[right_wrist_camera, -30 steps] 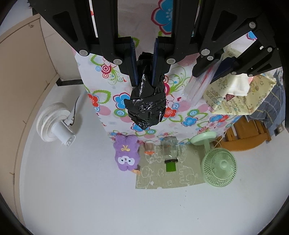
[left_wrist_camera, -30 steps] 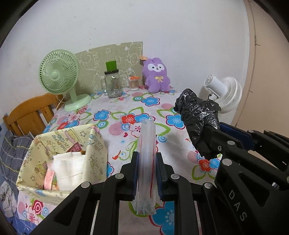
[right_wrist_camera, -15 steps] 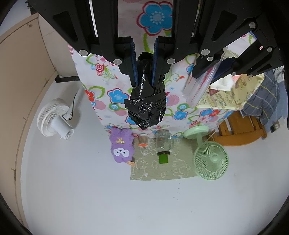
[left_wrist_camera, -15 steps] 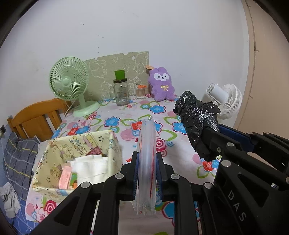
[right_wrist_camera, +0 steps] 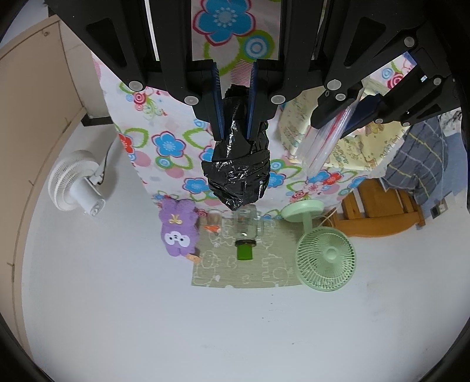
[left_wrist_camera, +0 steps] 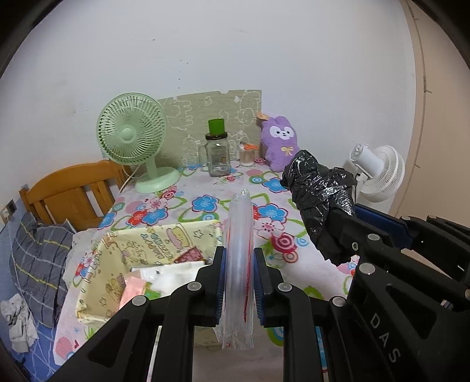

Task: Organize soft objects
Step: 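Carry the straw pack and black item in both tools over the paper box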

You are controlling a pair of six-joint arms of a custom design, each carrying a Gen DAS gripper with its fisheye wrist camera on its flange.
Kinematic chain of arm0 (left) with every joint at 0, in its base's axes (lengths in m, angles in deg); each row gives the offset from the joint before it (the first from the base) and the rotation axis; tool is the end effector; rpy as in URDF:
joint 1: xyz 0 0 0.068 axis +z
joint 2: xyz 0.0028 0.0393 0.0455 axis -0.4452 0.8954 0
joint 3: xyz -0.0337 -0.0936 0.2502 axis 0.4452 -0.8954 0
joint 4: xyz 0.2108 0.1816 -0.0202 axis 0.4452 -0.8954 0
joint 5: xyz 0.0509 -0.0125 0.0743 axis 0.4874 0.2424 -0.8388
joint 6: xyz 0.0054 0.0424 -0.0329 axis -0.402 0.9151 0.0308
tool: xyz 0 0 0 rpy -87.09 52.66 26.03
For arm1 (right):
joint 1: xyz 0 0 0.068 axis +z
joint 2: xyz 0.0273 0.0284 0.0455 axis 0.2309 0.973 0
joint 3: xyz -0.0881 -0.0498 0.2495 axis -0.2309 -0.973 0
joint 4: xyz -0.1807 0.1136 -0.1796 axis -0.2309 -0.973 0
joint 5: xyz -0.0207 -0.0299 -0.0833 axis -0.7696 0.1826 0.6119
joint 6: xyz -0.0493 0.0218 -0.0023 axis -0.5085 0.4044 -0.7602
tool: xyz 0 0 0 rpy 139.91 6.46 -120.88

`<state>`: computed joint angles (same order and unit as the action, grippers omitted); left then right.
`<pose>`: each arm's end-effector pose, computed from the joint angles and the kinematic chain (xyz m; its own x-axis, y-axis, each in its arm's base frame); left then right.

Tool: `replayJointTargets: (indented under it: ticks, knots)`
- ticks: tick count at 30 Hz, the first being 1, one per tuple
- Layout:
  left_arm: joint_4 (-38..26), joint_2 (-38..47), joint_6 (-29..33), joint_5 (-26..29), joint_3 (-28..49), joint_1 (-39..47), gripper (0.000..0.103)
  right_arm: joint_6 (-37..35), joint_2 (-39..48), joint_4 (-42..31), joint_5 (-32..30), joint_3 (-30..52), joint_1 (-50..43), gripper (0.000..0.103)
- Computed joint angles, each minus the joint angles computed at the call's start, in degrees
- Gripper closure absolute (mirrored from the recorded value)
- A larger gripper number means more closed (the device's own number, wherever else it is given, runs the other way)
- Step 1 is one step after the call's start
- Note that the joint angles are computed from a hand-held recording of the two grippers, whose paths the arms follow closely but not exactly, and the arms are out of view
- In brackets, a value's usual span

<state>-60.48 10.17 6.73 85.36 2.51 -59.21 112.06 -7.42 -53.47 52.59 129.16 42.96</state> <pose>0.2928 -0.1874 0.2534 -0.4621 0.3466 -0.8163 0.5440 0.8378 0.0478 0.2342 0.1088 0.2708 -0.5342 0.1822 -0.8255 0.2971 0.9547 0.0184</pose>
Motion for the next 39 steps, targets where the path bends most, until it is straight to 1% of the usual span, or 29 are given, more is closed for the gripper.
replayJointTargets:
  ticks: [19, 29, 39]
  knots:
    - [0.4, 5.5, 4.0, 3.9, 4.6, 7.9, 0.087, -2.3, 13.9, 4.9, -4.0, 9.4, 0.1, 0.085]
    - [0.4, 10.6, 5.3, 5.1, 8.0, 11.0, 0.087, -4.0, 20.2, 7.3, -7.6, 13.1, -0.7, 0.085]
    - [-0.6, 16.9, 5.3, 6.3, 11.6, 13.1, 0.087, -5.2, 26.9, 9.1, -11.6, 16.7, -1.6, 0.085]
